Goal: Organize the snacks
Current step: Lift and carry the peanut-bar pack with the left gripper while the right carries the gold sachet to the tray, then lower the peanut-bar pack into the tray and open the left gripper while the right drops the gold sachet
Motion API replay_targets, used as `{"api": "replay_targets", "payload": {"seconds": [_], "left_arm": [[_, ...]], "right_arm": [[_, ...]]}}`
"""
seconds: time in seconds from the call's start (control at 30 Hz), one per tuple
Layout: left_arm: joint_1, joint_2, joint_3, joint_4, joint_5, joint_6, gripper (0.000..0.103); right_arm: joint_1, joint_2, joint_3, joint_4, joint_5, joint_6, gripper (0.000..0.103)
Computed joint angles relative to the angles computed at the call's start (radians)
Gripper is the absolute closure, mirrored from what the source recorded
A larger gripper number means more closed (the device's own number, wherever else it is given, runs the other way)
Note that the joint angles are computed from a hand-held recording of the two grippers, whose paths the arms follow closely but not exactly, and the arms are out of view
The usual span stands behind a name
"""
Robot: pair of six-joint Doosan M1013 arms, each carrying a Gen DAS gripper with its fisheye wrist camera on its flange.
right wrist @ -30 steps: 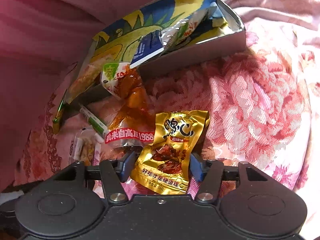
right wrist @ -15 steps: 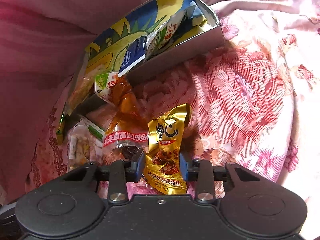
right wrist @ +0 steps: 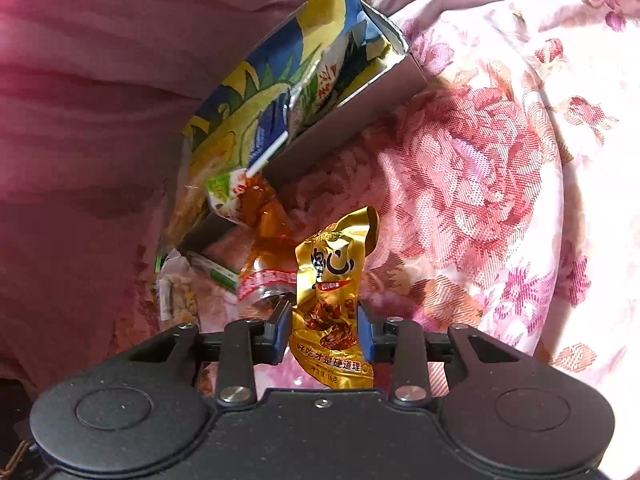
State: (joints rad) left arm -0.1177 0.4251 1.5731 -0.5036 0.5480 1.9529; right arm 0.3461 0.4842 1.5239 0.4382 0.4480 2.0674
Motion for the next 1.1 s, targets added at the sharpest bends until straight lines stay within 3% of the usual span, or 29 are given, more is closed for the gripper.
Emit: {"api": "replay_targets", "payload": {"seconds": [0.17,0.33,0.53,0.63,0.73,0.83,1.1], "left_arm": [[-0.001,-0.026,0.024,-0.086,-0.063,0.085,0.064],[-0.011,-0.025,0.010,-0.187,-0.151,0.198,0.064],[-0.028,0.029,-0.075,-0.320,-0.176,0.216,0.064],[-0.043,0.063,-0.117,-0.307,-0.201,0.199,0.063],[-0.049,0.098,-0.154,-0.327,-0.209,0.212,0.064],[-0.050,0.130,-0.185,-0.273,-0.214,0.164,0.064],[-0.044,0.193,-0.258,-0.198,-0.153,0.085,0.063]], "right_arm": [[-0.002,-0.037,0.035,0.072,-0.063,-0.071,0.067],[-0.007,-0.056,0.017,0.000,-0.095,-0.083,0.067],[-0.026,-0.031,-0.059,-0.113,-0.115,-0.140,0.067],[-0.036,-0.005,-0.082,-0.143,-0.171,-0.162,0.067],[-0.046,0.025,-0.100,-0.050,-0.218,-0.238,0.067],[-0.051,0.056,-0.129,0.010,-0.220,-0.306,0.067],[-0.041,0.131,-0.220,-0.226,-0.189,-0.115,0.066]]}}
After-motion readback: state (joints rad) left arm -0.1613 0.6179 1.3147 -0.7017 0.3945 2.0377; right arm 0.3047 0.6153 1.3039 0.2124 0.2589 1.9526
